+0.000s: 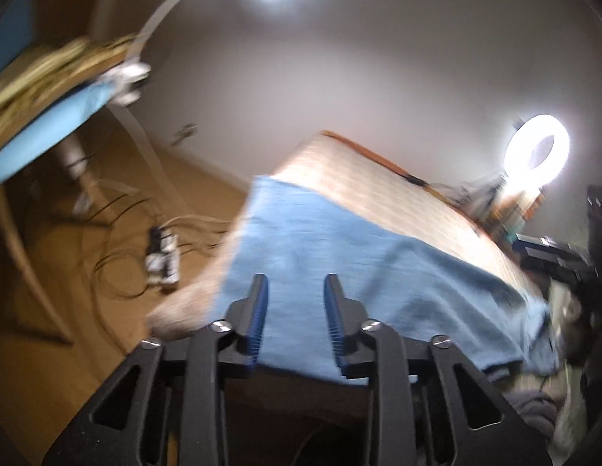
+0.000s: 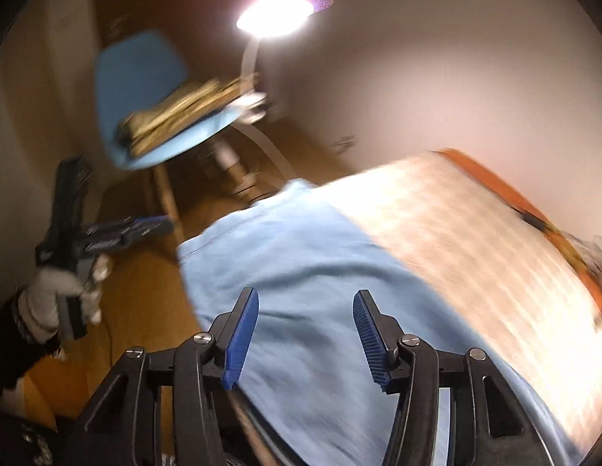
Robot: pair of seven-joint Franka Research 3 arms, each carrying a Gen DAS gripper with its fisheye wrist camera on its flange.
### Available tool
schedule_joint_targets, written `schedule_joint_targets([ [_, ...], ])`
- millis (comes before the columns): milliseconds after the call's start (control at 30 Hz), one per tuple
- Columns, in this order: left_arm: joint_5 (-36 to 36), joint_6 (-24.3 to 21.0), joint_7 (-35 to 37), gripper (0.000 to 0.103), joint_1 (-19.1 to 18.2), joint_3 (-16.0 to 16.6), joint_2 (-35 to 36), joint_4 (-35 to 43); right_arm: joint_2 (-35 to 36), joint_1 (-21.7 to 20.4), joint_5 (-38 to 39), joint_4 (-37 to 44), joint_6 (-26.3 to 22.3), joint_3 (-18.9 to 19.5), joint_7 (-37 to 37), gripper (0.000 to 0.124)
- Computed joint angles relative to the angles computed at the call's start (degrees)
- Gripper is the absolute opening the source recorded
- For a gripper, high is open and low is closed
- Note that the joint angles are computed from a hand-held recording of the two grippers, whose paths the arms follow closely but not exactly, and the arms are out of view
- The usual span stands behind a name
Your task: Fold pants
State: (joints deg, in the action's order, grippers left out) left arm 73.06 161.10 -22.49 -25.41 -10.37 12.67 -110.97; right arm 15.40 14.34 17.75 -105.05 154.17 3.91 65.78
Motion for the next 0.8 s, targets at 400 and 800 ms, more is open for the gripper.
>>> schedule_joint_targets([
  [400,-30.02,4.79,54.35,0.045,4.89,-17.06,27.90,32.34,-15.24,-7.52,-30.12,-18.20,4.38,-10.84,40.16,0.076],
  [800,-45.36,-9.61,82.57,0.045,0.31,-24.67,43.02,51.85,-6.81,-21.94,-28.61,-5.15,-9.27,-14.07,42.63,0.079],
])
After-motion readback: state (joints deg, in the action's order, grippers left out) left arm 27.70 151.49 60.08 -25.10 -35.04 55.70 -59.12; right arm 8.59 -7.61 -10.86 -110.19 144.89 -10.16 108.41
